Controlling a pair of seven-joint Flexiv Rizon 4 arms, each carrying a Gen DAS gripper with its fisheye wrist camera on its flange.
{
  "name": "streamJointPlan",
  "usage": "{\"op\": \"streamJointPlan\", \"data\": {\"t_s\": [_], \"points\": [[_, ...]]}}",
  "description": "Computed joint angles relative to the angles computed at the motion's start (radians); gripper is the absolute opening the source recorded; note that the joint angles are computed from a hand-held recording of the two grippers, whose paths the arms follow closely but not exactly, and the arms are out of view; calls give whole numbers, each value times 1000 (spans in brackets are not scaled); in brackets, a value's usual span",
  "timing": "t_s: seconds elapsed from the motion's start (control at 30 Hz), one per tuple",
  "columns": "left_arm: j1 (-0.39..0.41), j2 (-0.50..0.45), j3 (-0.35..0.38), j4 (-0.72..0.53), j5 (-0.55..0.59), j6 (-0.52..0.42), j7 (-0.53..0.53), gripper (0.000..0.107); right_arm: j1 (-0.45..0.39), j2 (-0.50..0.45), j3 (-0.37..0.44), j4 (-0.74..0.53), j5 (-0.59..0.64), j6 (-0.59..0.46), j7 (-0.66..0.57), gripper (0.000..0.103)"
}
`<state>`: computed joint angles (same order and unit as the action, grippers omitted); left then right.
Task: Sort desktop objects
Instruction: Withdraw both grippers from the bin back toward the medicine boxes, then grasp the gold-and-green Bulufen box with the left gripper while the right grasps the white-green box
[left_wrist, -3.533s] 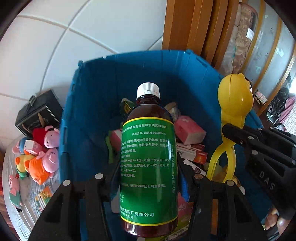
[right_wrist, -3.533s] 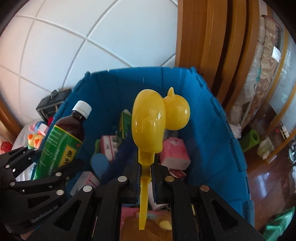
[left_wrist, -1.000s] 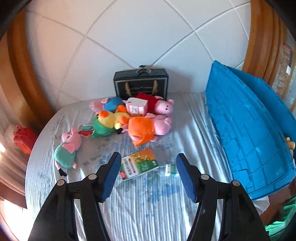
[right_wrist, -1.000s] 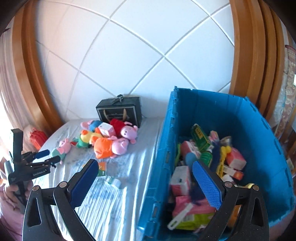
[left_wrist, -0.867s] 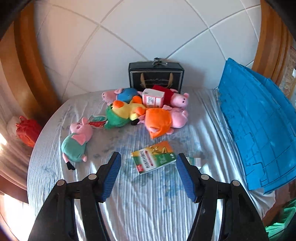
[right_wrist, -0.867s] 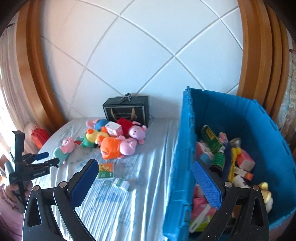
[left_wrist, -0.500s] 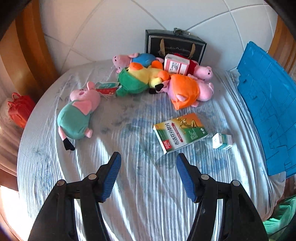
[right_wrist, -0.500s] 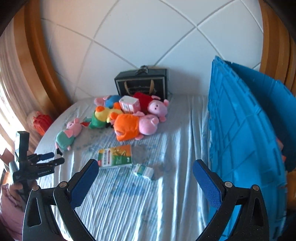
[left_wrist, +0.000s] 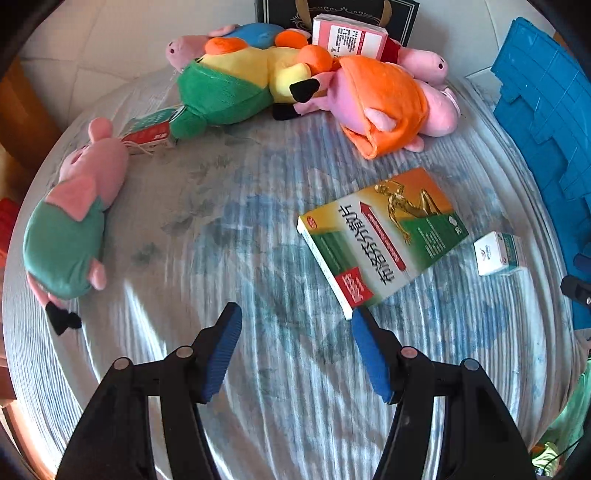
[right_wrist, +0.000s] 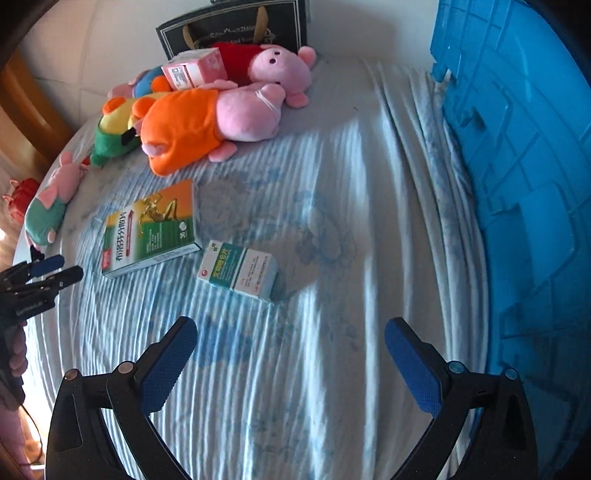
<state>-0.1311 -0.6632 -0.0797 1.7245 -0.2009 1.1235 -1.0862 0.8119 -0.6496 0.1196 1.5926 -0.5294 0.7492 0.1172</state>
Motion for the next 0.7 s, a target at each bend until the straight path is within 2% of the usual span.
{"op": "streamJointPlan", "data": {"t_s": [0.17,0.3,0.37,0.4,0.47,0.6,0.7], "points": [[-57,-138,56,-231,46,-46,-75,61,-26,-47,9,-50,46,-11,-57,103],[-96,-264,109,-442,91,-144,-157,61,-46,-79,18,-73,92,-2,-100,103],[-100,-297,115,-498,114,-188,-175,62,-53,-97,24,-89,115,-5,-128,103],[-86,-294,95,-482,114,-160,-166,62,-55,-104,27,-95,127,-6,-140,103],[-66,-278,65,-453,121,-166,-118,62,-57,-113,28,-101,145,-4,-156,103],[-23,-207,18,-309,116,-133,-14,62,-51,-114,15,-92,159,14,-148,103],[-8,-149,13,-208,103,-129,36,62,-47,-106,8,-79,156,32,-138,103]]}}
